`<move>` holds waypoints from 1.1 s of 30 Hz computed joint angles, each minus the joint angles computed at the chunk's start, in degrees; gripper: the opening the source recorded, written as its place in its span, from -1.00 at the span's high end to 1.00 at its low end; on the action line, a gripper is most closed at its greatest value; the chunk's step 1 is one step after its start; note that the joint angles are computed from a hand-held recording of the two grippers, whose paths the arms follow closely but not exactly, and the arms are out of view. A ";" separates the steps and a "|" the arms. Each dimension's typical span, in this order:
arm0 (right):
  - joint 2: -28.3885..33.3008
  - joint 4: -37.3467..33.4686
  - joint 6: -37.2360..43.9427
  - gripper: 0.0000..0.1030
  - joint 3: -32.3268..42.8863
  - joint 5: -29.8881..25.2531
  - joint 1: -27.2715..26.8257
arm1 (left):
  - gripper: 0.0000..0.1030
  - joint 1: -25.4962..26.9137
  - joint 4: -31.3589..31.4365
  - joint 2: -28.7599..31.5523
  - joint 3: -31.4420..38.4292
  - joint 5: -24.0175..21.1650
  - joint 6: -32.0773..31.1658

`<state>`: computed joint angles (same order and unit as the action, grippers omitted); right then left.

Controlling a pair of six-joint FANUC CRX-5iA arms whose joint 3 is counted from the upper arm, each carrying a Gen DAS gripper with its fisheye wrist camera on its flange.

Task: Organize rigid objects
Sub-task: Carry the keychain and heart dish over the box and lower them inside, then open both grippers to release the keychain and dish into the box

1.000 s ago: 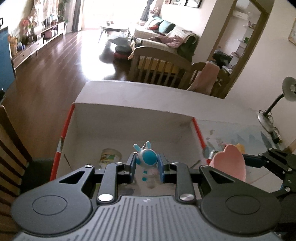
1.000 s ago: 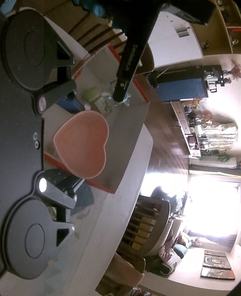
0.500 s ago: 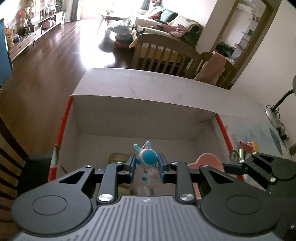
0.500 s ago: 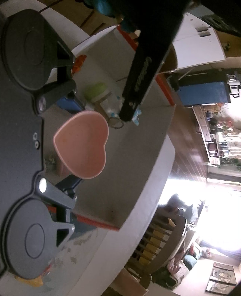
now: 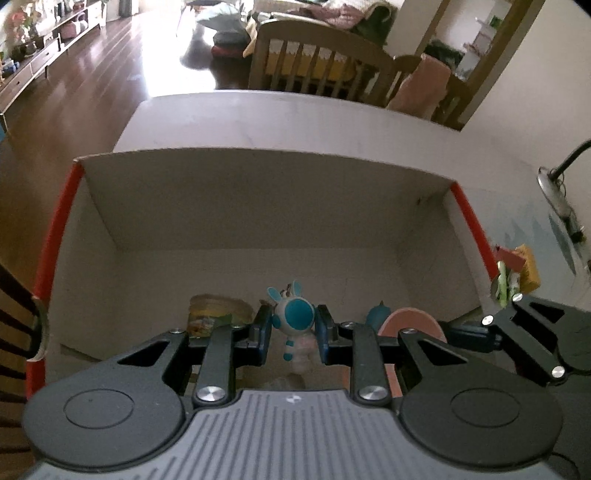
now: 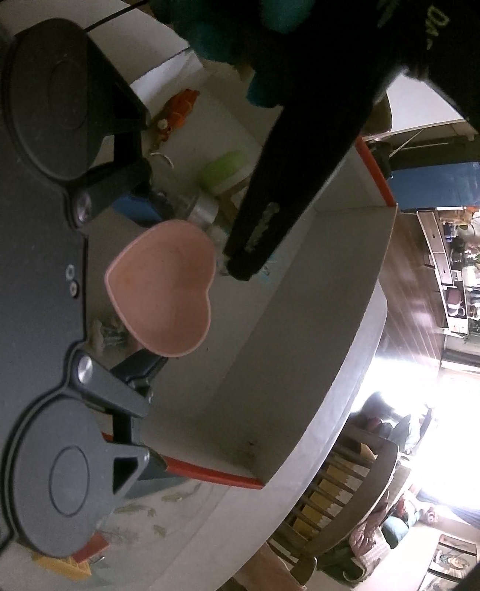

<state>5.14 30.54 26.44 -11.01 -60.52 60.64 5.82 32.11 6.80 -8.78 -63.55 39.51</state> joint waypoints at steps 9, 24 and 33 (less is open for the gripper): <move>1.19 -0.71 1.16 -0.43 1.99 -1.39 0.07 | 0.53 -0.32 -4.22 1.91 2.40 -2.41 2.35; -3.62 3.59 -5.57 -0.58 -2.86 -0.44 0.82 | 0.51 2.27 -2.53 -1.99 -0.86 -1.94 0.78; -8.02 7.85 -11.98 -0.59 -5.66 -1.54 3.45 | 0.40 5.05 2.19 -7.94 -4.58 -2.03 -3.59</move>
